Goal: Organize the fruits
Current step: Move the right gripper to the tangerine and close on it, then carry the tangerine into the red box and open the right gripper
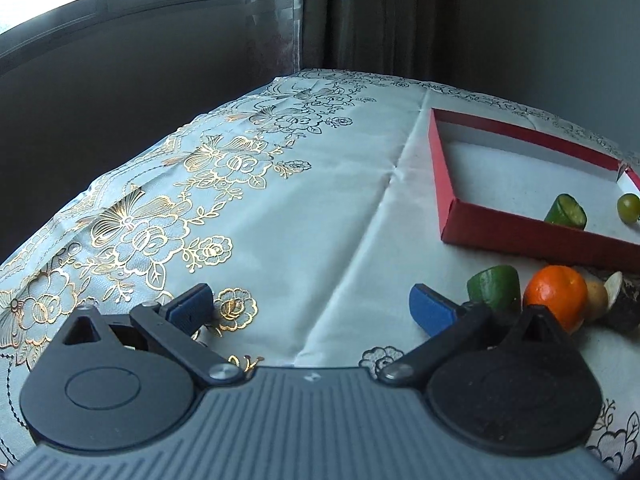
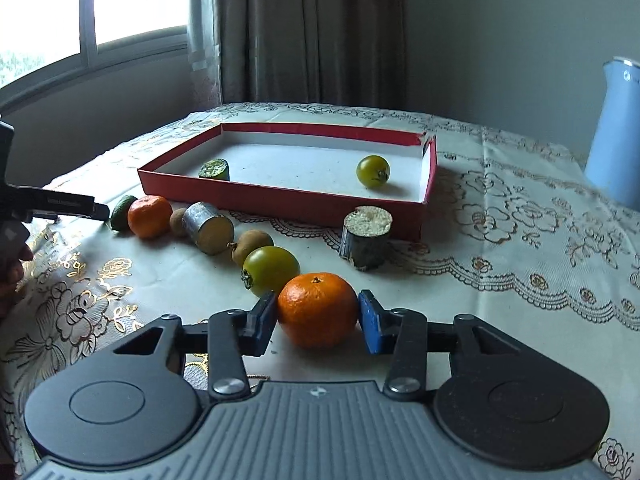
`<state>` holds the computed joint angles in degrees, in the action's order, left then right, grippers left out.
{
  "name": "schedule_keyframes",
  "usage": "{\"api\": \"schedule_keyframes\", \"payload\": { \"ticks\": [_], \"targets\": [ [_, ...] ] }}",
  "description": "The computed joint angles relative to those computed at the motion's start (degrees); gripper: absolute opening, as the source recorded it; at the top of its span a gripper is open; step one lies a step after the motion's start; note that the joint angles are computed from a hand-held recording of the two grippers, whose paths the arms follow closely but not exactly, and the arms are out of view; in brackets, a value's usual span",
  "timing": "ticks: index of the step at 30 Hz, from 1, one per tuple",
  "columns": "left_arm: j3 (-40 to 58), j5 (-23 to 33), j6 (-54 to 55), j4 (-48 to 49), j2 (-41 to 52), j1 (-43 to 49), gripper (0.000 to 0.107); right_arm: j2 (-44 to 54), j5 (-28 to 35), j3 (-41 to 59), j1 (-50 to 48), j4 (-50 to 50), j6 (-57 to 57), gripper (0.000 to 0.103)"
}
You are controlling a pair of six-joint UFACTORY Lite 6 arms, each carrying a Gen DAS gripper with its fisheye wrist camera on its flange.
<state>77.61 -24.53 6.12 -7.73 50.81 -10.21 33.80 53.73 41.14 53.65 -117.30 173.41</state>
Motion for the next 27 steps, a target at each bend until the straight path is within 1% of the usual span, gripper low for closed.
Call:
{"api": "schedule_keyframes", "payload": {
  "ticks": [3,7,11,21,27],
  "targets": [
    [0.12,0.70,-0.38,1.04,-0.03,0.30,0.103,0.02,0.90,-0.90,0.14,-1.04,2.09,0.043],
    [-2.06,-1.04,0.48,1.25,-1.01,0.24,0.103,0.61,1.91,-0.97,0.58,-0.90,2.81,0.042],
    [-2.51,-1.50,0.08,1.97,-1.13,0.43,0.103,0.64,2.63,-1.38,1.31,-0.44,3.98,0.042],
    [-3.26,-3.14,7.01,-4.76,-1.37,-1.38,0.103,-2.41,4.88,-4.02,3.35,1.18,5.66,0.042],
    [-3.45,-3.35,7.07,-4.96,-1.44,-1.49,0.103,-5.42,4.35,-3.36,2.28,1.93,1.12,0.042]
  ]
}}
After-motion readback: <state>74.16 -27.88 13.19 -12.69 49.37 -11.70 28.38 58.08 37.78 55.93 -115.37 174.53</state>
